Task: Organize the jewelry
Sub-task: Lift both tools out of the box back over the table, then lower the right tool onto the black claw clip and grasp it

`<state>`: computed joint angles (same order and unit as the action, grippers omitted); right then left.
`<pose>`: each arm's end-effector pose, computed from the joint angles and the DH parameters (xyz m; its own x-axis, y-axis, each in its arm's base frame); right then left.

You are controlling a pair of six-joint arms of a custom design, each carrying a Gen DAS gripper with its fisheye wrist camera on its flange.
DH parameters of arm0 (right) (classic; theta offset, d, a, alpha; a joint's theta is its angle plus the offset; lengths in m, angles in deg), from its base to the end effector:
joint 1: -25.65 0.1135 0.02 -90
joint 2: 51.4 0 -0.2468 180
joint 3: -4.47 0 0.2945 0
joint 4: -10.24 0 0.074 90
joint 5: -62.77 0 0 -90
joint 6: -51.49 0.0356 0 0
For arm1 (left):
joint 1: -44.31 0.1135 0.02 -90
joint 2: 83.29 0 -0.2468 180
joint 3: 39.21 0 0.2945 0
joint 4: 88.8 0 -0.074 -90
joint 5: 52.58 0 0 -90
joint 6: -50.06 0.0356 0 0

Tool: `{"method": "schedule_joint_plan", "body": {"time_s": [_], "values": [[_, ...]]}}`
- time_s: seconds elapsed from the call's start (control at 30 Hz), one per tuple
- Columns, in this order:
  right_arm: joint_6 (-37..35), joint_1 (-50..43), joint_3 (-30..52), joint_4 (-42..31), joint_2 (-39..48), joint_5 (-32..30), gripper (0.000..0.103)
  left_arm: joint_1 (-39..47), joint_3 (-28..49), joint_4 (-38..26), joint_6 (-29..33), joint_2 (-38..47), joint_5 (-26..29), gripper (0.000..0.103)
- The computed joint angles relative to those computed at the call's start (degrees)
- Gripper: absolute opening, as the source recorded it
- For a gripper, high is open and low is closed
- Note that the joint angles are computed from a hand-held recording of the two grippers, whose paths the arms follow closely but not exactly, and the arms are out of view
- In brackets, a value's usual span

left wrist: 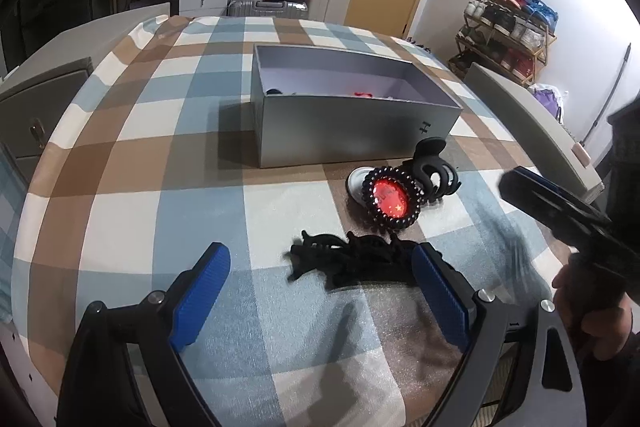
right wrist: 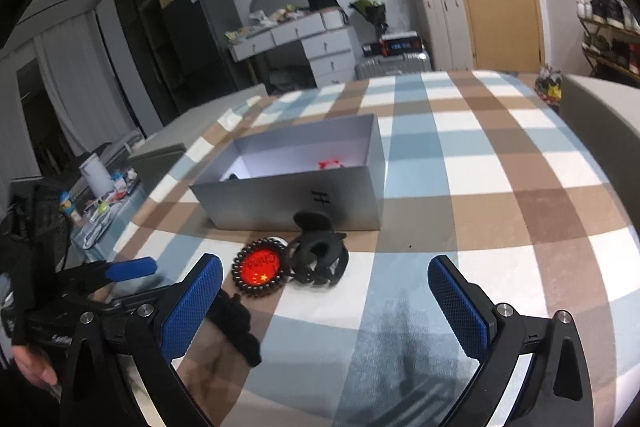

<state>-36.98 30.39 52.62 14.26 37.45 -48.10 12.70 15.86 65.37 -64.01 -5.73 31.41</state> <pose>0.3222 0.0394 0.1041 -0.6048 -0.0251 -0.7960 -0.3459 0.9086 0.2341 0.2674 -0.1602 0.1601 -0.7692 -0.0029 -0.6390 0.1624 0.9663 -0.1998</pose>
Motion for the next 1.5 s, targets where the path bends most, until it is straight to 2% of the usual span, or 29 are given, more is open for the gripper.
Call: {"method": "schedule_joint_plan", "body": {"time_s": [0.23, 0.33, 0.53, 0.6, 0.67, 0.73, 0.8, 0.87, 0.93, 1.0, 1.03, 1.5], "values": [[0.98, 0.81, 8.31, -6.11, 7.61, -1.14, 0.103, 0.73, -0.96, -0.18, -1.72, 0.19, 0.27, 0.090], [1.87, 0.61, 11.40, -9.05, 10.19, -3.64, 0.099, 1.28, -1.19, -0.26, -2.28, 0.23, 0.97, 0.090], [4.78, 0.18, 13.78, -8.97, 12.47, -8.88, 0.096, 0.54, -1.21, -0.75, -1.71, -0.12, -0.59, 0.090], [4.74, 0.67, 14.25, -9.03, 12.68, -8.41, 0.091, 0.29, -1.17, -0.75, -1.27, -0.28, -0.95, 0.090], [4.18, 1.37, 15.05, -9.77, 12.99, -6.45, 0.082, 0.09, -0.85, -0.95, -0.69, -0.27, -1.22, 0.090], [4.08, 1.91, 16.26, -10.86, 13.75, -4.74, 0.079, -0.44, -0.66, -1.14, -0.29, -0.41, -1.99, 0.090], [3.66, 2.29, 17.64, -12.19, 14.80, -3.89, 0.070, -1.10, -0.19, -1.34, 0.56, -0.31, -2.82, 0.090], [3.21, 2.36, 18.66, -13.50, 15.62, -3.73, 0.050, -1.83, 0.28, -1.64, 1.11, -0.22, -4.08, 0.090], [2.95, 2.23, 19.12, -13.99, 16.19, -3.60, 0.042, -2.10, 0.68, -1.74, 1.56, -0.07, -4.44, 0.090], [3.16, 1.36, 18.85, -13.65, 16.27, -5.33, 0.039, -2.03, 1.35, -1.96, 2.05, 0.39, -4.32, 0.090], [3.39, 1.00, 18.53, -13.28, 16.11, -5.93, 0.034, -1.97, 1.70, -2.10, 2.22, 0.68, -4.21, 0.090], [4.37, -4.70, 10.49, -7.07, 10.03, -11.07, 0.032, -2.80, 12.57, -5.39, 5.96, 10.61, -2.08, 0.090]]}}
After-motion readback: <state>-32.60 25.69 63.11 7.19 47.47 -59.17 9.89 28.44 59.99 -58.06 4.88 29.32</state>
